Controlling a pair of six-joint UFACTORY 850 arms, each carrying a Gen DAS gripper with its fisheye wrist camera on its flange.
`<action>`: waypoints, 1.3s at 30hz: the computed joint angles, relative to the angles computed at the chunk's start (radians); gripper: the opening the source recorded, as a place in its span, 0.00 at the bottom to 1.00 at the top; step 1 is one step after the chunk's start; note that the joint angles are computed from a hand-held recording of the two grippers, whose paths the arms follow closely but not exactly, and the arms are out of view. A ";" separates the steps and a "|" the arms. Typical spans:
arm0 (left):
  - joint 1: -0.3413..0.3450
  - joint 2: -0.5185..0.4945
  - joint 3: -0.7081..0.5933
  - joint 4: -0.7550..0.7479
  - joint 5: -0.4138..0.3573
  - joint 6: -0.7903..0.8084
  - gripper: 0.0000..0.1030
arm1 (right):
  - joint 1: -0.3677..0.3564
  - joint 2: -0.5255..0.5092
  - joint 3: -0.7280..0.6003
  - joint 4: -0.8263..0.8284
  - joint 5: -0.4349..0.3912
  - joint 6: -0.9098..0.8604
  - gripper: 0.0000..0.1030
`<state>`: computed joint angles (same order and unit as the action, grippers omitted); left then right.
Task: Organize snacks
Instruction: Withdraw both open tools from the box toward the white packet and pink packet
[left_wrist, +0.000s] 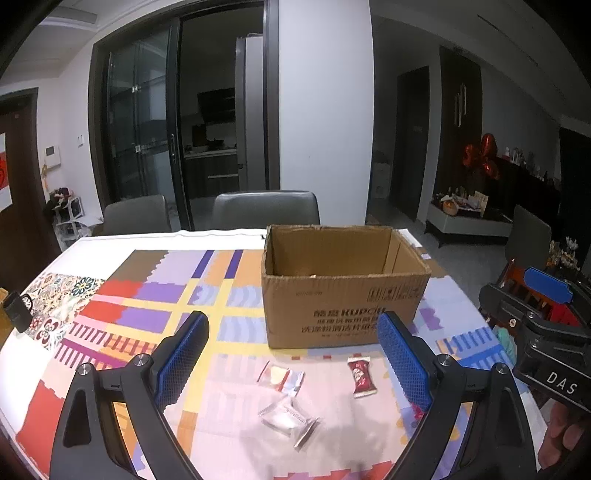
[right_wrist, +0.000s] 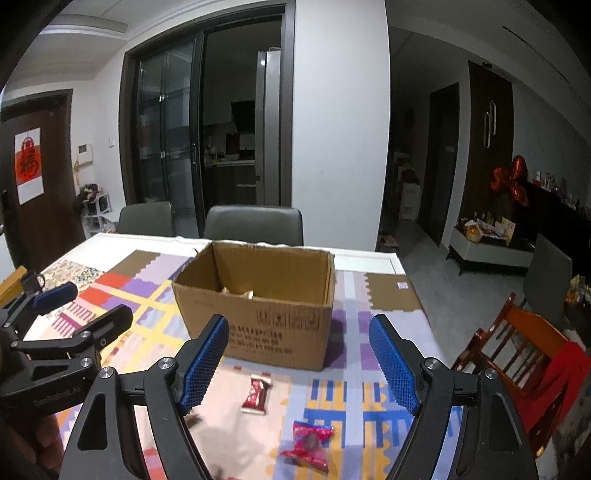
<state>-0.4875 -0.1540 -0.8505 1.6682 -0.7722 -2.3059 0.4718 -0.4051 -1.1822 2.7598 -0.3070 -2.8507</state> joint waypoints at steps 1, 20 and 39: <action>0.000 -0.001 0.003 0.000 0.001 -0.005 0.91 | -0.001 -0.004 0.000 -0.007 0.003 0.010 0.77; -0.014 -0.109 0.017 0.008 0.001 -0.108 0.91 | -0.008 -0.084 0.023 0.137 0.033 -0.088 0.77; 0.039 -0.228 0.009 0.050 0.084 -0.220 0.90 | 0.003 -0.193 -0.019 0.337 0.076 -0.243 0.77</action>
